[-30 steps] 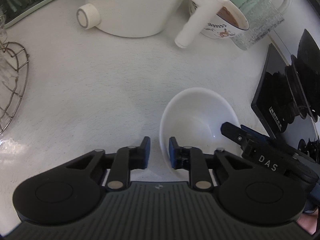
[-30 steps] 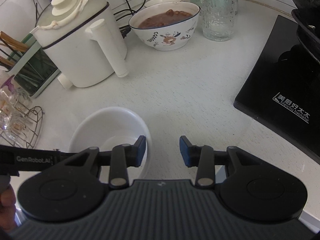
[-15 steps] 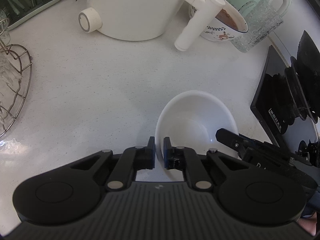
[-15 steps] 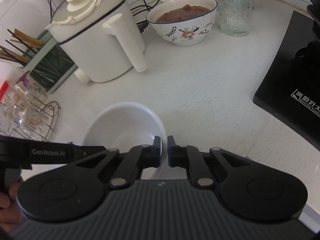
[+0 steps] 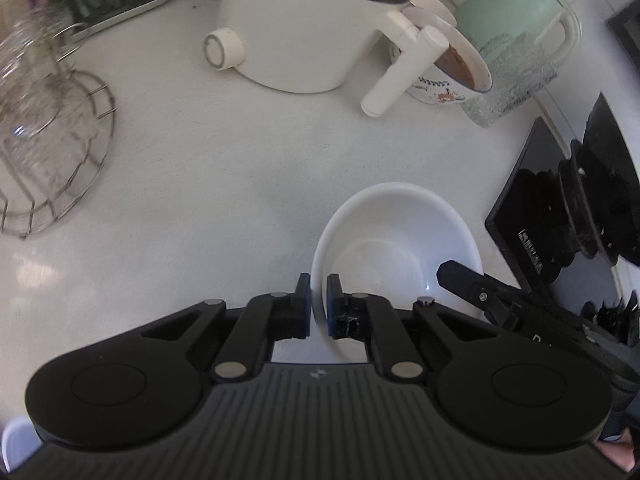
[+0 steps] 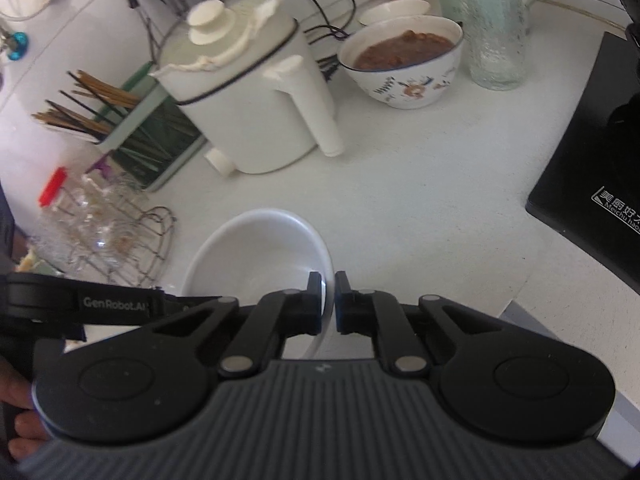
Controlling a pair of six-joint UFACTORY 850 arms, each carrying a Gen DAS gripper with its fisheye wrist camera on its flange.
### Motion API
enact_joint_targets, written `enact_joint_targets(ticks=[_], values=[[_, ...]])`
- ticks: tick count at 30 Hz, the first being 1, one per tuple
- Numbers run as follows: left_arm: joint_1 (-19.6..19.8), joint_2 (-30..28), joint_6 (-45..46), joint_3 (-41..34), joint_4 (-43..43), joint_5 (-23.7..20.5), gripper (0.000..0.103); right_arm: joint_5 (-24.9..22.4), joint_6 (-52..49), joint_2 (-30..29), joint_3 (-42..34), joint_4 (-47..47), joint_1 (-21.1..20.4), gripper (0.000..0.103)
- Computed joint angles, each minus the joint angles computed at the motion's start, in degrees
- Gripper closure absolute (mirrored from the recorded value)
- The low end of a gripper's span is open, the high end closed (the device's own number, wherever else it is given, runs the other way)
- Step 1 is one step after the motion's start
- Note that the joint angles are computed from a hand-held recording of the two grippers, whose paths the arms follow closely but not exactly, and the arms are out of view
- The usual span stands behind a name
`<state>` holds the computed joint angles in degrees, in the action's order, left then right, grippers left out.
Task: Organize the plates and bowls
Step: 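Lift and carry the ceramic bowl with the left gripper toward the plastic bowls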
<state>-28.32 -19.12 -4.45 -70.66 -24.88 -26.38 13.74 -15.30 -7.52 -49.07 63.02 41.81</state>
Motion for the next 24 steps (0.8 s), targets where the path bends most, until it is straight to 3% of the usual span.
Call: enact_joint_targets(ticks=[11, 24], values=[[-0.7, 7.0, -3.7, 4.3, 1.5, 1.7, 0.095, -0.1, 4.7, 4.9, 2.3, -4.9, 1.3, 0.094], [-2.2, 14.4, -10.9, 8.0, 6.4, 2.7, 0.094, -0.1, -3.1, 10.2, 3.4, 1.6, 3.4, 0.094]])
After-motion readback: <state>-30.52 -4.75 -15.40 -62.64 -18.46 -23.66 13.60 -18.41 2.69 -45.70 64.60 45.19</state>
